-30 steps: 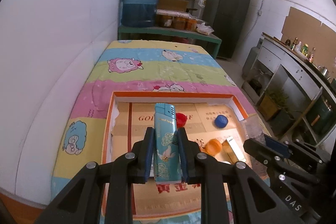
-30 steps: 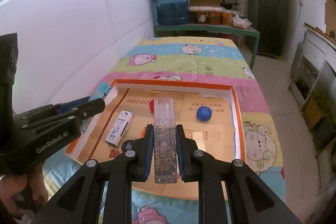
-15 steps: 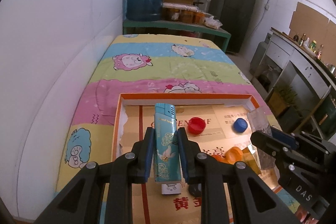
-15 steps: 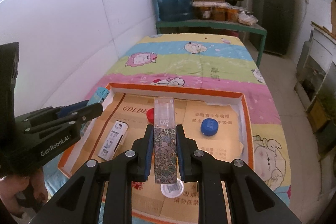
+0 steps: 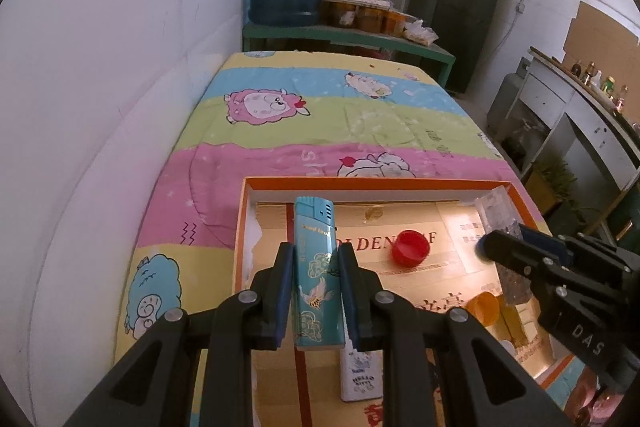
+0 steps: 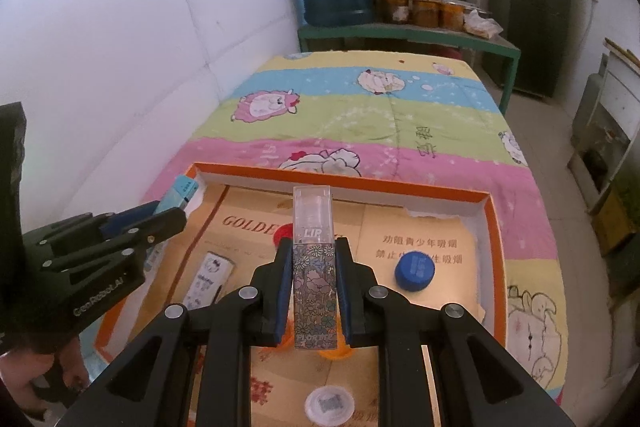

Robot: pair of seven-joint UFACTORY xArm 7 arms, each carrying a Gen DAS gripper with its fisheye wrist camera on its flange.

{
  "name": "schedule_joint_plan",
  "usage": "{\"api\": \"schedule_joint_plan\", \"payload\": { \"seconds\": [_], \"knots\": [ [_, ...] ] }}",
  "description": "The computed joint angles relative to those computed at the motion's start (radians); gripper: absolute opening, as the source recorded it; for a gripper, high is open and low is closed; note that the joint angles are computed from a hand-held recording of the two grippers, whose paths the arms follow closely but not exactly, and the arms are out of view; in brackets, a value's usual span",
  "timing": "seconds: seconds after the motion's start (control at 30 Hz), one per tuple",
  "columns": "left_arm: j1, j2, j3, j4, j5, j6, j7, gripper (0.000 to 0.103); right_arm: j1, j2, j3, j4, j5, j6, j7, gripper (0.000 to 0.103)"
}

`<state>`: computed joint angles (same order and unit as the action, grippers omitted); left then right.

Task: Organize rigid objects
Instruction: 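Carry the teal lighter with left tool while right tool carries the lip-gloss tube into the box lid, then open left tool releasing the lighter while right tool releases the lip-gloss tube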

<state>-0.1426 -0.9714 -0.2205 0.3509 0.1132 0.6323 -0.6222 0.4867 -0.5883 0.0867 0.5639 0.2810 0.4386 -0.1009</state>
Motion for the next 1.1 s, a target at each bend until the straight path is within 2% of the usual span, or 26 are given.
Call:
{"api": "schedule_joint_plan", "payload": {
  "seconds": [0.23, 0.43, 0.87, 1.1],
  "knots": [
    [0.011, 0.054, 0.022, 0.005, 0.003, -0.033, 0.024, 0.023, 0.004, 0.099, -0.025, 0.060, 0.029, 0.011, -0.042, 0.020],
    [0.022, 0.102, 0.038, 0.015, -0.001, -0.063, 0.044, 0.023, -0.015, 0.165, -0.014, 0.100, 0.053, 0.021, -0.065, 0.020],
    [0.014, 0.182, 0.070, 0.024, -0.037, -0.108, 0.091, 0.023, -0.061, 0.239, 0.027, 0.145, 0.017, 0.040, -0.057, 0.020],
    [-0.013, 0.220, 0.112, 0.033, -0.093, -0.094, 0.129, 0.023, -0.086, 0.275, 0.049, 0.168, -0.034, 0.072, -0.025, 0.020]
  ]
}}
